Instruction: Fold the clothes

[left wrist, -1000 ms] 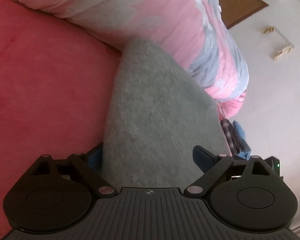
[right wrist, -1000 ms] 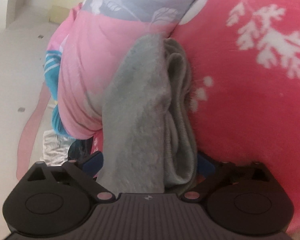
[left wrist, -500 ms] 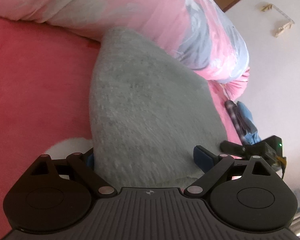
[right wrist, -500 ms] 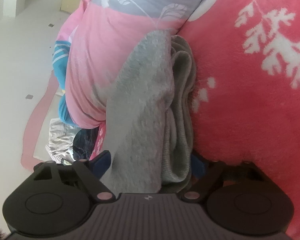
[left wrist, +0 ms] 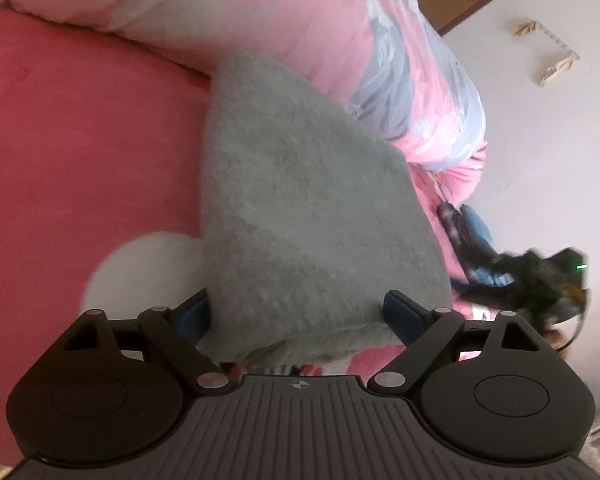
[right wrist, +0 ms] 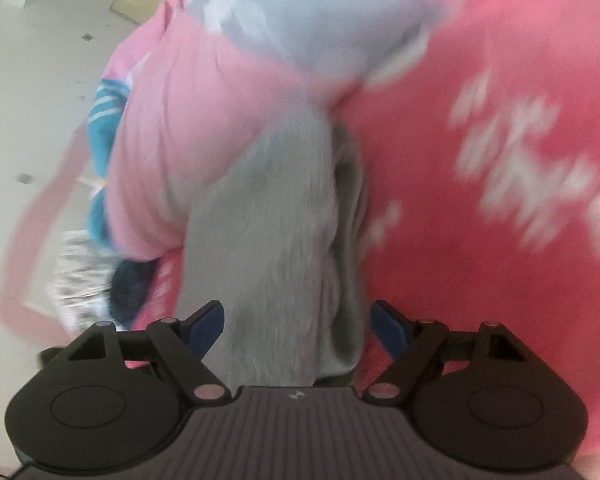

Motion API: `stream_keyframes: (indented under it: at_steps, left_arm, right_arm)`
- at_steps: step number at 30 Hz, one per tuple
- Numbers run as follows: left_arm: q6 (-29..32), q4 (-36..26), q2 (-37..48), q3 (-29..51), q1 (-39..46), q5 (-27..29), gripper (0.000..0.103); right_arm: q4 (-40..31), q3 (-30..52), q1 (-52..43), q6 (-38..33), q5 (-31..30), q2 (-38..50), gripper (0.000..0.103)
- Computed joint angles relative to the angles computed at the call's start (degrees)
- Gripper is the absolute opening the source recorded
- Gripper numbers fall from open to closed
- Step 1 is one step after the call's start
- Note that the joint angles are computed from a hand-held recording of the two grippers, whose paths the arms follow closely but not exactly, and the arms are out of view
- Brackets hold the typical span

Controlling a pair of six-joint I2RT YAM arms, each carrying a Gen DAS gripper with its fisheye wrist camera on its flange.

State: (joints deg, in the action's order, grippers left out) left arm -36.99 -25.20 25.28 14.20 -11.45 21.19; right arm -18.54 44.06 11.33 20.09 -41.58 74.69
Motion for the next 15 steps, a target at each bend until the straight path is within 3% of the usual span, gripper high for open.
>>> stream_keyframes:
  at_steps: [3, 7, 9, 11, 15]
  left_arm:
    - [2.76, -7.01, -8.04, 0.29, 2.35, -1.16, 0.09]
    - [3.2, -6.84, -10.94, -0.63, -1.65, -8.08, 0.088]
    - [2.35, -4.35, -9.45, -1.75, -4.42, -11.16, 0.085]
    - [0.82, -3.69, -10.01, -2.98, -6.52, -13.14, 0.085]
    - [-0.8, -3.99, -13.23, -5.16, -7.93, -14.5, 0.084]
  right_arm:
    - [-4.2, 3.22, 3.68, -2.3, 10.68, -8.92, 0.082]
    - [-4.58, 9.97, 17.1, -7.31, 24.18, -10.26, 0.076]
    - [-2.91, 14.0, 25.89, -11.74, 29.66, -4.78, 0.068]
    - [-2.56, 19.73, 32.8, -16.82, 33.36, 3.18, 0.067]
    - [-7.88, 36.68, 41.09, -27.3, 36.51, 21.84, 0.056]
